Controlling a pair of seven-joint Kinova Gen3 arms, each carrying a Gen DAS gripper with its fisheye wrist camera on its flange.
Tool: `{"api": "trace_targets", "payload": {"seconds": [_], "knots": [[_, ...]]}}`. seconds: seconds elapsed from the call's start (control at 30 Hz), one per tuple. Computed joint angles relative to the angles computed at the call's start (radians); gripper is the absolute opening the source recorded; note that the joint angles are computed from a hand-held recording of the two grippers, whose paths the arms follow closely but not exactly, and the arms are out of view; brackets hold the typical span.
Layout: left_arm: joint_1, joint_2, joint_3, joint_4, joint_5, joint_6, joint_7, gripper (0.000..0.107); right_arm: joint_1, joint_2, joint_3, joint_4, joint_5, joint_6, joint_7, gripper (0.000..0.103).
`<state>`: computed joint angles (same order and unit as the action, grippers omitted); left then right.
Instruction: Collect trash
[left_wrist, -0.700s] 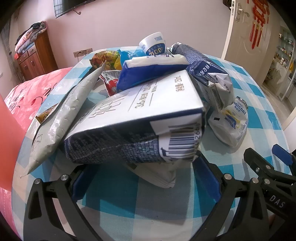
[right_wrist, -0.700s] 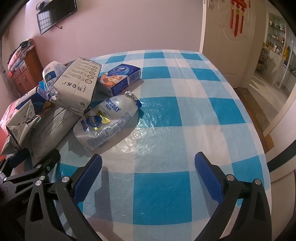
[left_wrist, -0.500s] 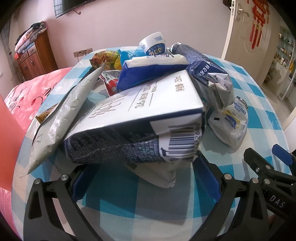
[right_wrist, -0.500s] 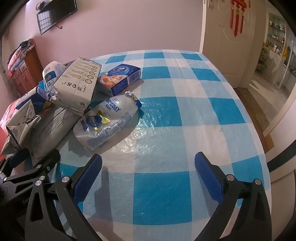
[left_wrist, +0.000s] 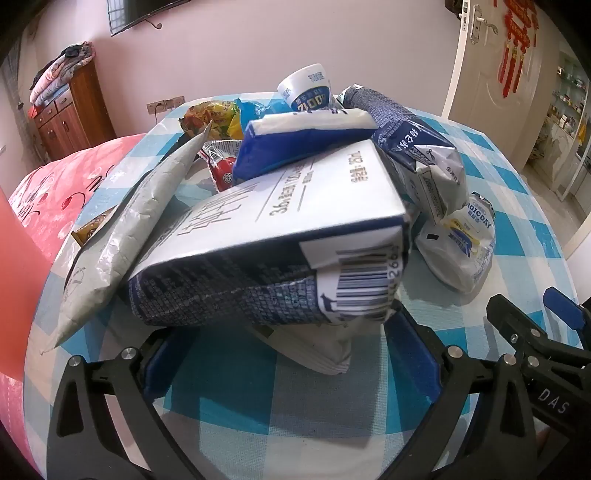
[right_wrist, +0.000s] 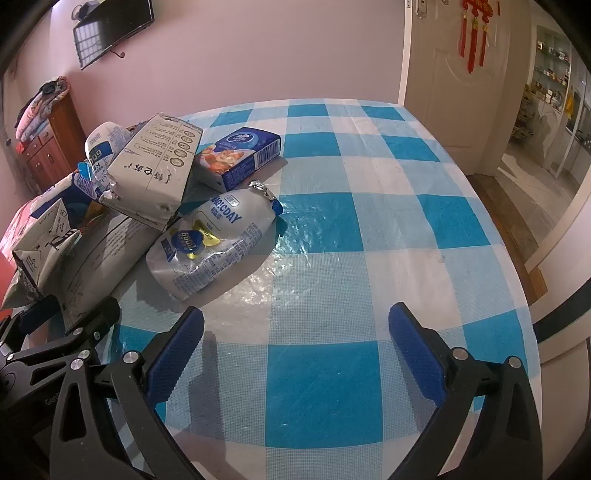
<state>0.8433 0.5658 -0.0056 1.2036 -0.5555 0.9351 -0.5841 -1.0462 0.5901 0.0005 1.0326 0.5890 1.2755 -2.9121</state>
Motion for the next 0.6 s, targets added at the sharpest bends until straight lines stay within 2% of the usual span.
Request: {"api": "trace_targets", "payload": {"seconds": [0.17, 0.27, 0.33, 0.43, 0.6], "knots": [[0.001, -0.003, 0.004, 0.004, -0.001, -0.004, -0.003, 0.099, -0.004, -0.02, -0.004, 0.035, 0.006, -0.033, -0.013, 0.099], [0.006, -0.03, -0.002, 0.059, -0.01, -0.047, 0.019, 0.099, -0.013, -0.064, -0.011, 0.116, 0.031, -0.102, -0.091, 0.099], [0.009, -0.055, -0.005, 0.102, -0.022, -0.085, 0.043, 0.099, -0.048, -0.079, -0.001, 0.14, 0.055, -0.108, -0.139, 0.099], [0.026, -0.09, -0.008, 0.16, -0.062, -0.126, 0.083, 0.099, -0.077, -0.076, -0.008, 0.134, 0.116, -0.064, -0.168, 0.099], [0.083, -0.144, -0.016, 0.245, -0.193, -0.135, 0.157, 0.099, -0.153, -0.083, -0.02, 0.131, 0.227, 0.032, -0.172, 0.099]]}}
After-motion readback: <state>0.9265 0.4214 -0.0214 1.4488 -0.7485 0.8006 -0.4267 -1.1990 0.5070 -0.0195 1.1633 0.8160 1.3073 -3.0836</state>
